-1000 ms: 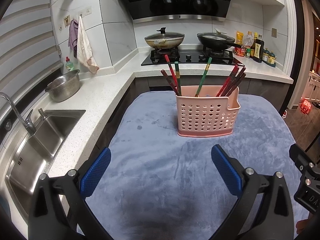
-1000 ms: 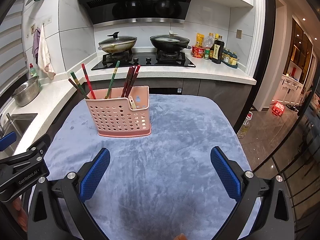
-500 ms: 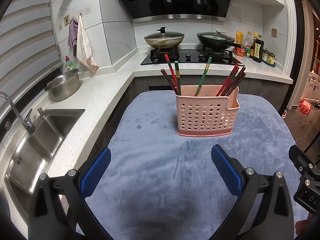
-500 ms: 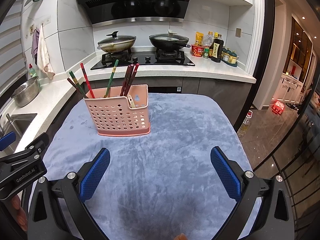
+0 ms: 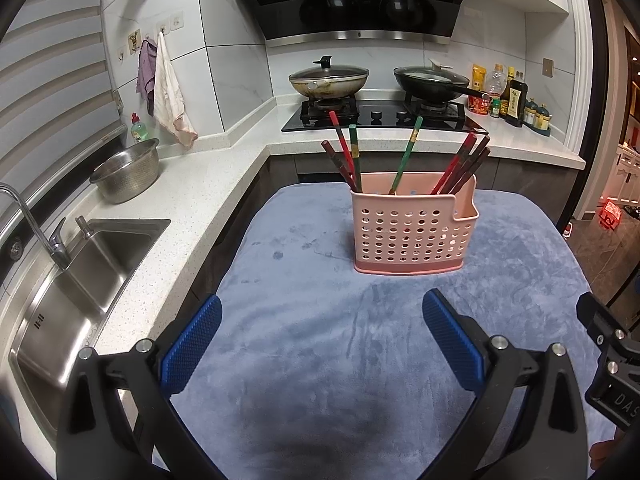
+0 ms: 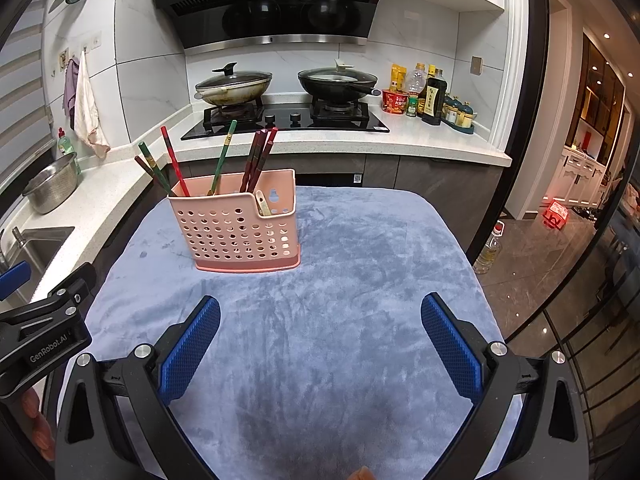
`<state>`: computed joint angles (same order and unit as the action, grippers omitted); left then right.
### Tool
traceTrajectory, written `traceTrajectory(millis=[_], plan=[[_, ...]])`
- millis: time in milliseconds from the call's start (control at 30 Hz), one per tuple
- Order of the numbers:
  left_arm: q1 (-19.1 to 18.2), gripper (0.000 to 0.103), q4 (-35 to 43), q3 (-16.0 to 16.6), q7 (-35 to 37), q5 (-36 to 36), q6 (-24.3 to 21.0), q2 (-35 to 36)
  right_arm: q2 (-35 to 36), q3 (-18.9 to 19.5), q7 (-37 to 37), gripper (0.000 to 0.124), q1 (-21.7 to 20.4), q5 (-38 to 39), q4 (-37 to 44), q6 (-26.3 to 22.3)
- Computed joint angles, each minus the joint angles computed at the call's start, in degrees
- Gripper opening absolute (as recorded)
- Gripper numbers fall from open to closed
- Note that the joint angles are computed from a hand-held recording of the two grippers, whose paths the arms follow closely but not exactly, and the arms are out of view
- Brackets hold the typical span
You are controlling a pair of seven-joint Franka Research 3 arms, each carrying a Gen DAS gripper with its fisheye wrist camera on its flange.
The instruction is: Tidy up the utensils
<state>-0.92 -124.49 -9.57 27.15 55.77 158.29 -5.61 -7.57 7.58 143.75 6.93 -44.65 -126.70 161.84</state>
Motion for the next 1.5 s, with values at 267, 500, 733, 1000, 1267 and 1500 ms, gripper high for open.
traceTrajectory(millis=[267, 500, 733, 1000, 1267, 1500], plan=[[-0.2, 0.096, 0.2, 0.2, 1.2, -1.7, -0.3, 0.4, 0.1, -0.1, 0.0, 0.097, 0.1, 0.2, 0.0, 0.0], [-0.6, 0.096, 2.0, 0.5, 2.9, -3.5, -1.0, 2.5, 0.9, -0.5, -1.1, 0.097, 0.3, 0.4, 0.6, -0.5], [-1.6, 0.096, 5.4, 1.4, 5.6, -5.9, -2.1, 5.9, 3.7, -1.8, -2.7, 0.097, 1.5, 1.5, 2.9, -0.5], [-2.5, 0.096, 8.4, 2.4, 11.6, -11.9, -2.4, 9.6, 7.1, -4.0, -4.2, 0.097, 3.6, 2.9, 5.9, -0.6], [-3.2, 0.096, 10.1, 3.1, 14.1, -14.0, -3.0, 11.4, 9.6, -6.0, -6.0, 0.097, 5.6, 4.6, 8.3, -1.0], [-3.6, 0.096, 11.0, 3.5, 16.1, -14.7, -2.7, 12.0, 10.3, -6.9, -6.8, 0.097, 6.5, 5.5, 8.8, -1.1]])
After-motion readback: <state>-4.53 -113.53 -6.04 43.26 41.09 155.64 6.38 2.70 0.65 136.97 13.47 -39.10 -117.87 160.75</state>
